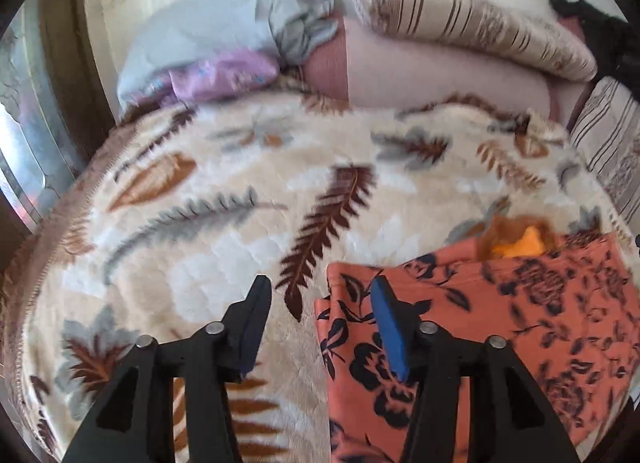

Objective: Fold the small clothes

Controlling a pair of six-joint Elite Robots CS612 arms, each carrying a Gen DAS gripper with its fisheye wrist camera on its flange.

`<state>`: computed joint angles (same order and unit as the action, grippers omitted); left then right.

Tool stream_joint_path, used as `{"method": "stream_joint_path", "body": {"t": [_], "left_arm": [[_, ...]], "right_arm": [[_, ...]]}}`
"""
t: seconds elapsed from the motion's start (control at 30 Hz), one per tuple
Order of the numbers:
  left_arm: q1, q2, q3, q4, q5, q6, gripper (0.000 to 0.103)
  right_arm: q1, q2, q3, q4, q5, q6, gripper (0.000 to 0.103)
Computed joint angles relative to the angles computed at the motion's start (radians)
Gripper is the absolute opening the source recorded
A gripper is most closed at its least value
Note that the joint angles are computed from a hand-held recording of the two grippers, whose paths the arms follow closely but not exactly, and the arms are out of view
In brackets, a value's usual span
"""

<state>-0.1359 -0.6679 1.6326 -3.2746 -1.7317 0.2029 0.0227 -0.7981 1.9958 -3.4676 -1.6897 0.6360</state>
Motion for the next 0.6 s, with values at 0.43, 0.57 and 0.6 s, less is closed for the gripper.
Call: {"method": "stream_joint_path", "body": {"t": [0.43,0.57,0.6], "left_arm": [[-0.016,-0.024,0.196,0.007,-0.013,0.011,0.076],[-0.014,-0.055,0.218,-0.04,0.03,-0.037,0.075],[-0.017,-0.062,0.225,-0.064,0.036,-0.032,0.075]], "right_arm": [[0.018,0.144,0.114,-0.398,0.353,0.419,0.048],[0.065,0.102,0.216,-0.514,0.125,0.512,0.08],[0.077,0.103,0.228,-0.543,0.102,0.535,0.091]]}}
